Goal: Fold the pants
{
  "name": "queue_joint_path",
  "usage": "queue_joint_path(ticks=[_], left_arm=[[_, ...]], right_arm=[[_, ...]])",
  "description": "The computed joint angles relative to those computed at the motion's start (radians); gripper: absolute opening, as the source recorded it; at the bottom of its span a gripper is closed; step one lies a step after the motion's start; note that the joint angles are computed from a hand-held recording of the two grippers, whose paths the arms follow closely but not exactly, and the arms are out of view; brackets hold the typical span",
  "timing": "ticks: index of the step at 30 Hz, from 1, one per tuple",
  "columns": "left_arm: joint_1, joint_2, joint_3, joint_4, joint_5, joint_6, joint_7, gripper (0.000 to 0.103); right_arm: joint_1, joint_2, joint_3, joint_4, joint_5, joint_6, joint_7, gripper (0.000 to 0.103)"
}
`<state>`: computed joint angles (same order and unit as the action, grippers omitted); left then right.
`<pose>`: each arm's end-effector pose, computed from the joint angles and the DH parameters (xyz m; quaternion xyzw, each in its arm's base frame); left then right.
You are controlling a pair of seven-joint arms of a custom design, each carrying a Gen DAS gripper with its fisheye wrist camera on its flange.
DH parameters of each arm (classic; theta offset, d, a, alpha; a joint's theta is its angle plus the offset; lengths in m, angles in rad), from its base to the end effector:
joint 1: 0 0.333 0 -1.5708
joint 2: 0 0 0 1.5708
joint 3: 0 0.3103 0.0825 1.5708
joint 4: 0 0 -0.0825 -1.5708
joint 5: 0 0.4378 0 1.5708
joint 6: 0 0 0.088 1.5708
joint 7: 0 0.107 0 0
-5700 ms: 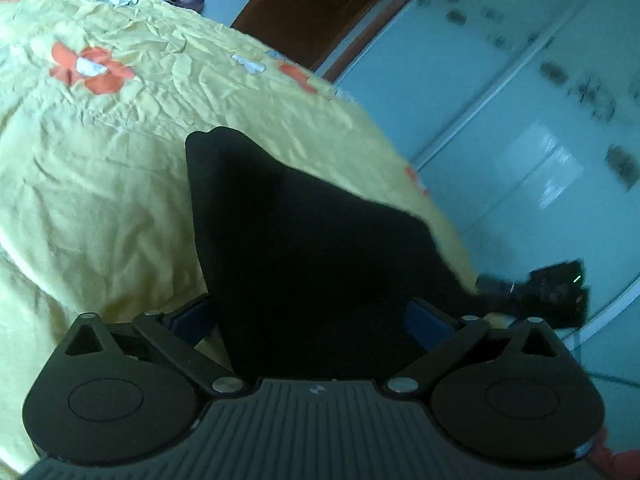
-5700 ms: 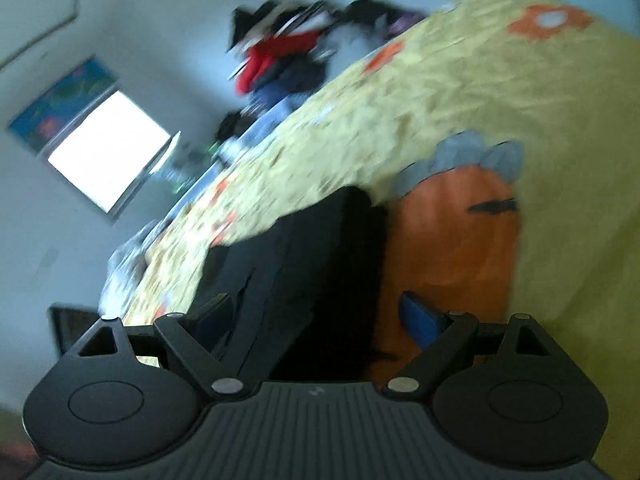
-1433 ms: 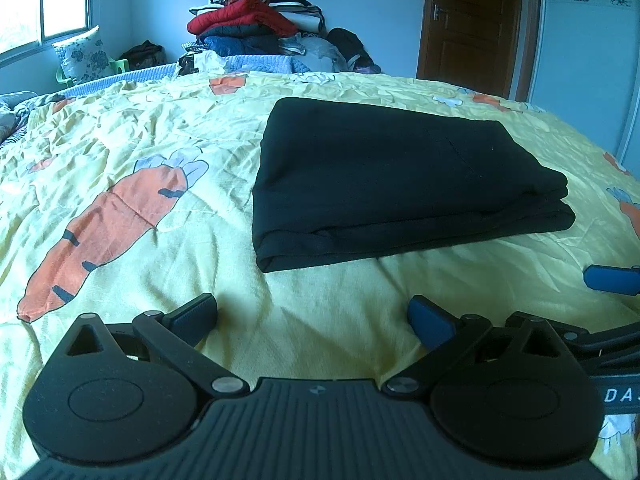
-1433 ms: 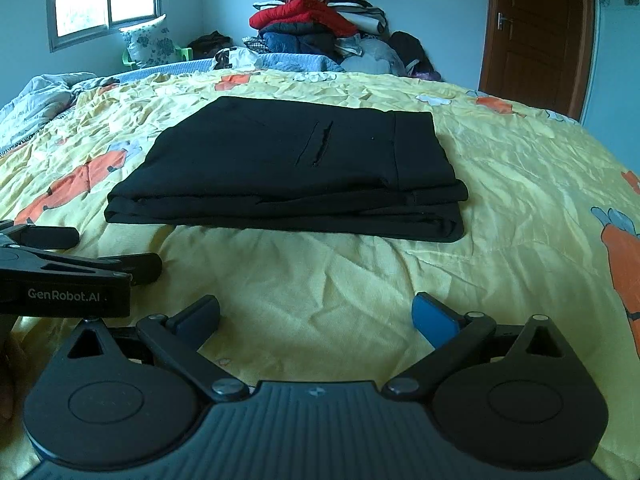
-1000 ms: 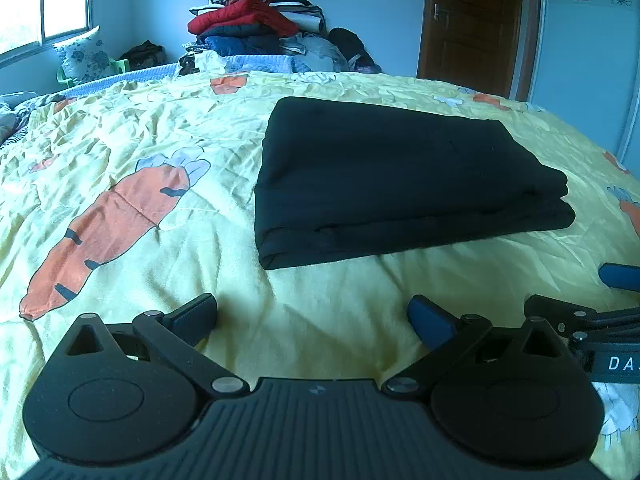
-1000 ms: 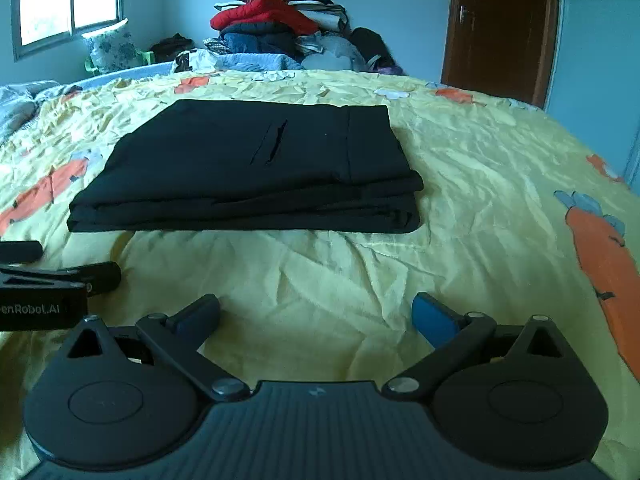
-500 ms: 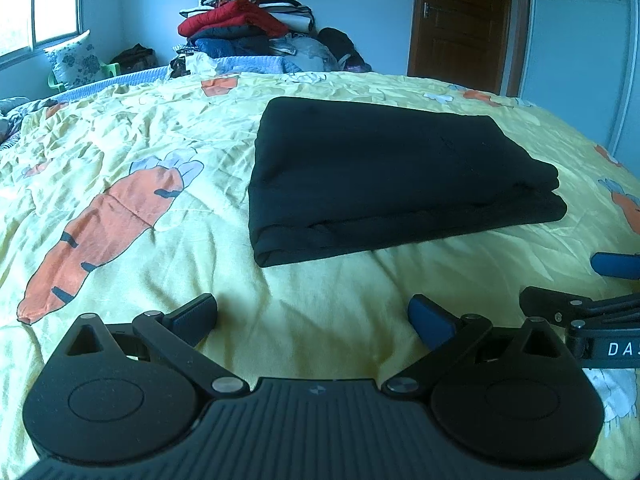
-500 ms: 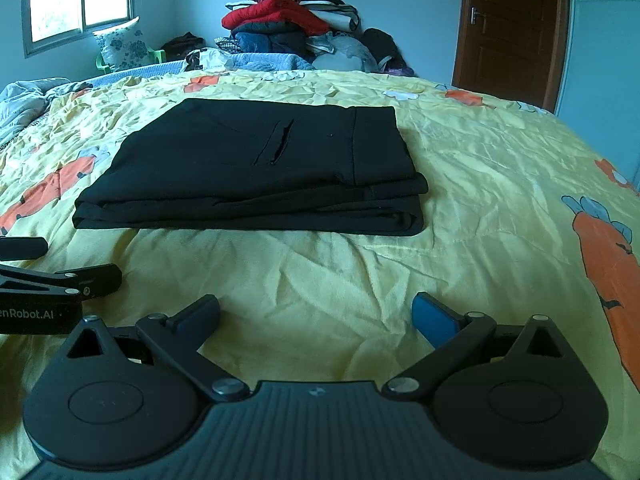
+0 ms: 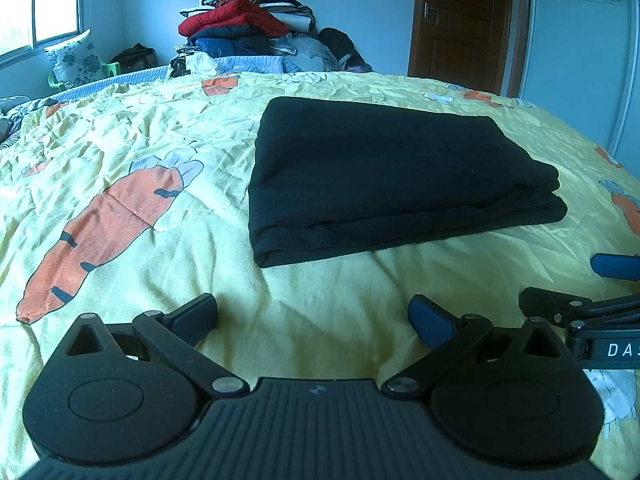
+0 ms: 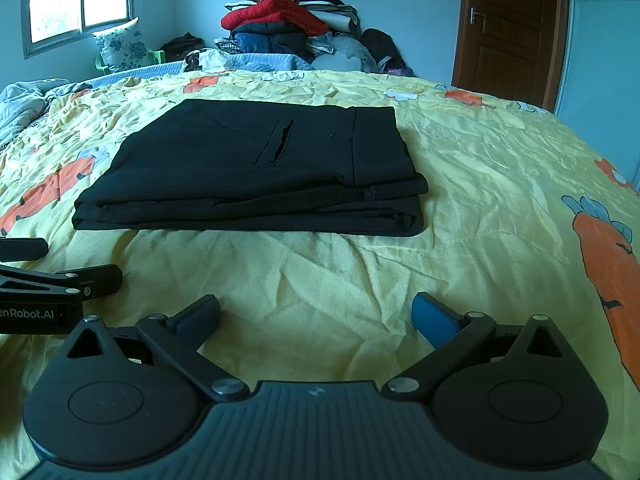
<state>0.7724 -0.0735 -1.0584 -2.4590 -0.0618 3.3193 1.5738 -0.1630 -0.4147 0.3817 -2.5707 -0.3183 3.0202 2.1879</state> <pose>0.5385 -0.1535 0.3730 -0.5516 0.7121 -0.3345 0.2771 0.4842 0.1352 0.4532 -0.6226 0.6618 -0.2839 0.3062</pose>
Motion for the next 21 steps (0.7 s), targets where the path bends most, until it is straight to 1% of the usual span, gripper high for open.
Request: queue_joint_path(ticks=[10,21], left_arm=[[0.006,-0.001,-0.007,0.000,-0.001,0.000,0.000,0.103],[-0.001,0.000,0.001,0.000,0.000,0.000,-0.001,0.103]], right_arm=[[0.001,0.000,-0.002,0.000,-0.003,0.000,0.001,0.103],[0.000,0.001,-0.001,0.000,-0.004,0.001,0.003,0.103]])
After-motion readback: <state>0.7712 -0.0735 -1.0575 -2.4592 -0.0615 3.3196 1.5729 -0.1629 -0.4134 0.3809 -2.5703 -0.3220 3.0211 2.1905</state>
